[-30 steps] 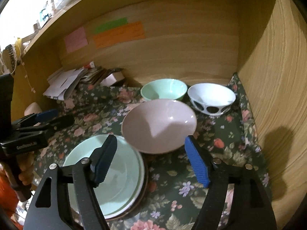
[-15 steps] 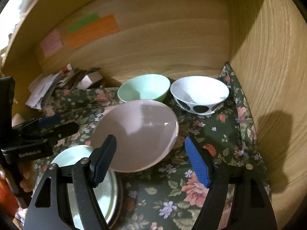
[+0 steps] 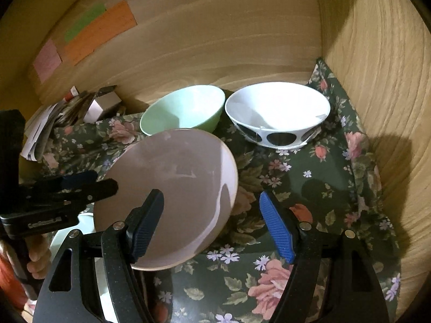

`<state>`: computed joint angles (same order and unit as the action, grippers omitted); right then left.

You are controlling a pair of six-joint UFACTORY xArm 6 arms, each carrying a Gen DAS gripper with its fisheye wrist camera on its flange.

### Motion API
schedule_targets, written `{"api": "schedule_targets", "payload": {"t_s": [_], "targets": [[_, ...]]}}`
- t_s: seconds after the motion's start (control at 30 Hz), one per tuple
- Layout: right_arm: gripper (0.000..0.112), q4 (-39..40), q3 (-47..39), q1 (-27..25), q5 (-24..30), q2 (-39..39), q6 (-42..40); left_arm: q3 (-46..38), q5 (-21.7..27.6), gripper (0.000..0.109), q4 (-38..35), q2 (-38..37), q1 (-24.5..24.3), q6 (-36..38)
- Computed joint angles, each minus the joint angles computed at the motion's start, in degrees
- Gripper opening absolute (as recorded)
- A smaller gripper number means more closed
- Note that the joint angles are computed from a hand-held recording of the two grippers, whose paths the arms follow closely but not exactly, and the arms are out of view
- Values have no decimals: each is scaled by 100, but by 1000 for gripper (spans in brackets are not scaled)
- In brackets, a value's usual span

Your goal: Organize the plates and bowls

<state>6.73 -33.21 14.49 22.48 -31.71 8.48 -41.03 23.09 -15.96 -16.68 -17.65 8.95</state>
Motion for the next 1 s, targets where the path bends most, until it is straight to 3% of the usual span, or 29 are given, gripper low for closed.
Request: {"api": "schedule_targets", "payload": {"t_s": [0.17,0.4,0.57,1.0], "targets": [[48,379,-95,1,110,141,-300,-173,107,49,-222,257,-32,176],[33,556,-144,-1,198,230,-373,-304,211,30,-395,427,-109,381],[23,484,-148,-15,220,304,-303,-359,267,22,-387,482,-150,422],[22,175,-101,-15,261,101,-27,-320,191,21,62,452,-232,-107]]}}
